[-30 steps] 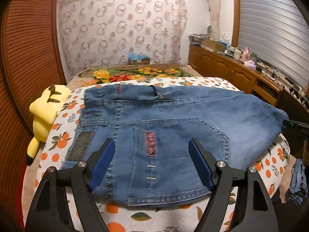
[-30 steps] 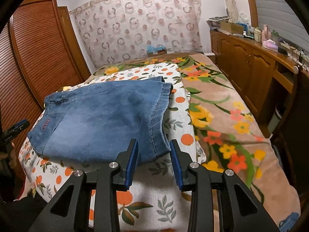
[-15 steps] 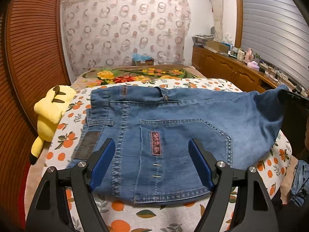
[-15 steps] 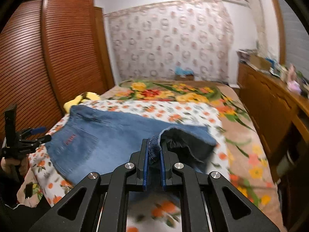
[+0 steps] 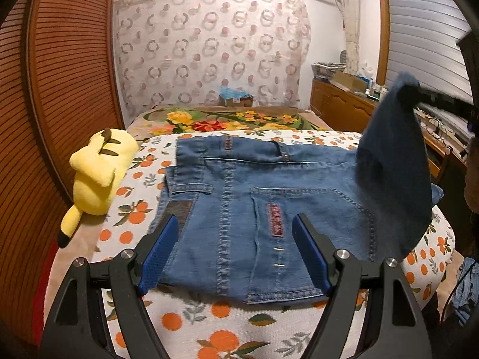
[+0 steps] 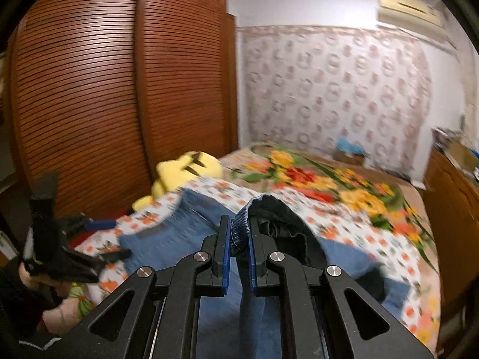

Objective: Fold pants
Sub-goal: 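Grasp the jeans leg hem with the right tool and lift it, then fold the held leg over the jeans with the right tool while the left tool pins the waistband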

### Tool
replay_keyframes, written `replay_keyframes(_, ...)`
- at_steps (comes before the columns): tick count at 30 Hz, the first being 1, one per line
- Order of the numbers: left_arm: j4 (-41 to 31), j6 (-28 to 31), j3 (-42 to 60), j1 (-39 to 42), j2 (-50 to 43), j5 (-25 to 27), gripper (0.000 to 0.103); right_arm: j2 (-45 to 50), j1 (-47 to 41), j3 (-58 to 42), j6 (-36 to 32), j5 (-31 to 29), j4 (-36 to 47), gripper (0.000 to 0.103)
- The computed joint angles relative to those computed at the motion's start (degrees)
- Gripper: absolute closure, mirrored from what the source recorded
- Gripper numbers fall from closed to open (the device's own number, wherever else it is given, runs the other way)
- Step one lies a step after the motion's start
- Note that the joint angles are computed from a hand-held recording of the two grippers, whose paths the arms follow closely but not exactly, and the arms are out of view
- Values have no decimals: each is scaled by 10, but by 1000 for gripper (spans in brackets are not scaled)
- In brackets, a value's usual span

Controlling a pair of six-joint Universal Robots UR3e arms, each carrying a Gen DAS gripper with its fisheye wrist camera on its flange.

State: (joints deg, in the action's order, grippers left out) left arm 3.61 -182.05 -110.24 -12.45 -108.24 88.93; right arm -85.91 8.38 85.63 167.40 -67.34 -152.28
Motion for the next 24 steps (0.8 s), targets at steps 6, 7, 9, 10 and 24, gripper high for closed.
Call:
replay_keyframes(6,6,-2,-12,15,3,-5,24,88,8,-85,-25,44,21,93)
replay_keyframes(7,6,-2,-12,16,2,-6,24,85,-1,-79,-37,56,37,92)
replay_keyframes(9,5,-2,-10,16,-1,-7,24,106,-6,-96,-64,47,76,87)
replay_keyframes(10,6,-1,-11,16,-2,-8,24,111,-10,-98,-71,38,75,79)
replay_keyframes(24,-41,-2,74,-1,-66,-38,24,200,-98,-132,-91,25,108,59)
